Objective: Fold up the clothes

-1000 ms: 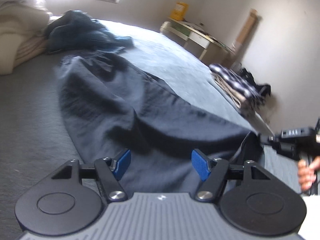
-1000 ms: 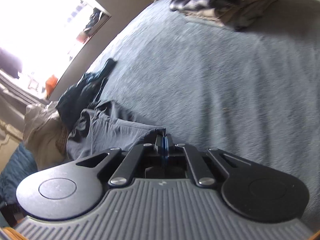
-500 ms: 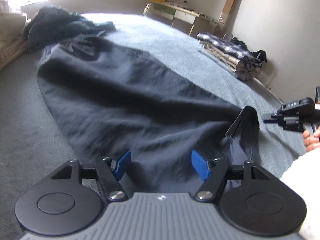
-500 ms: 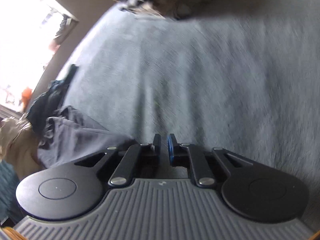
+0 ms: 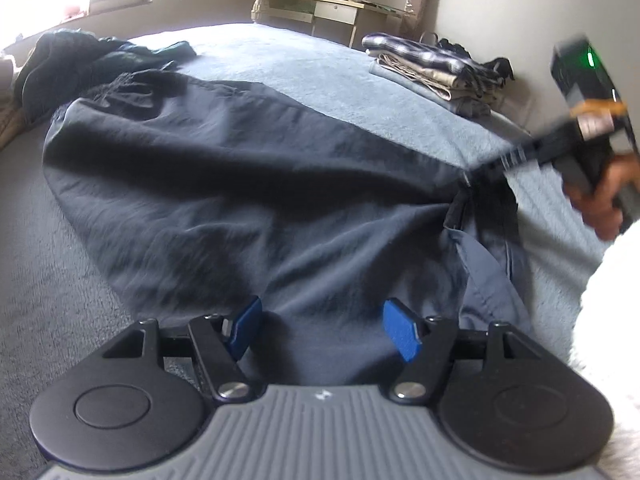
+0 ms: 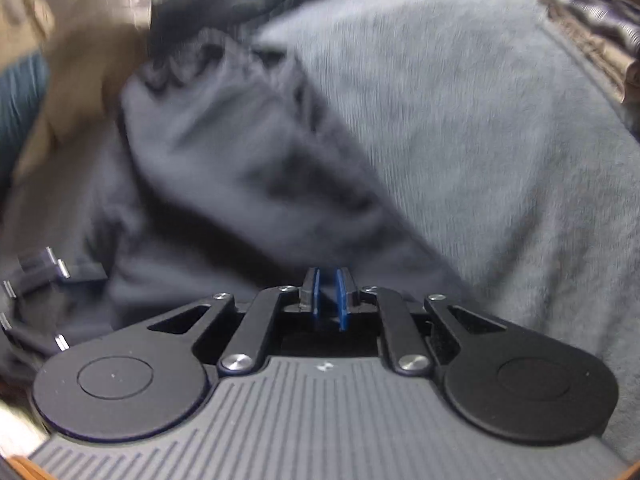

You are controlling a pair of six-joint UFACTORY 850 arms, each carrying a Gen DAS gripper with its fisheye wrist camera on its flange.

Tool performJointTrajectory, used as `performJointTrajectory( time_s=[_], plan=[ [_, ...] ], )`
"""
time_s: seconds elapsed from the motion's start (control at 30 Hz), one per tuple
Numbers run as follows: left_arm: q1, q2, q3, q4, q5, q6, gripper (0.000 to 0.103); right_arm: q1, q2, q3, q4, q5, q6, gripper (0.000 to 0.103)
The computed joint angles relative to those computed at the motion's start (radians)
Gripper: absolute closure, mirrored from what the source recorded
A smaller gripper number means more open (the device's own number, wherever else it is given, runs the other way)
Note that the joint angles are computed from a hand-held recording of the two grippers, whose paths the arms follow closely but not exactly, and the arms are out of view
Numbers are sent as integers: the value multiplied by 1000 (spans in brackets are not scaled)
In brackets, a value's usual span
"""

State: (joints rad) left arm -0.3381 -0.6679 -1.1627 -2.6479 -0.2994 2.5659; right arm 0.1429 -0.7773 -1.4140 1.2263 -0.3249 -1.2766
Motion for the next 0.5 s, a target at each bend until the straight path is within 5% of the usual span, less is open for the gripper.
performJointTrajectory(
  time_s=[0.23, 0.33, 0.5],
  plan=[
    [45, -10, -27, 320, -28, -340, 34, -55, 70, 46, -449, -84, 334, 94],
    [69, -10, -38, 435, -57, -460, 34, -56, 78, -13, -458, -112, 346, 92],
    [123, -5, -39, 433, -142, -494, 34, -6, -24, -266, -355, -195, 268, 71]
  ],
)
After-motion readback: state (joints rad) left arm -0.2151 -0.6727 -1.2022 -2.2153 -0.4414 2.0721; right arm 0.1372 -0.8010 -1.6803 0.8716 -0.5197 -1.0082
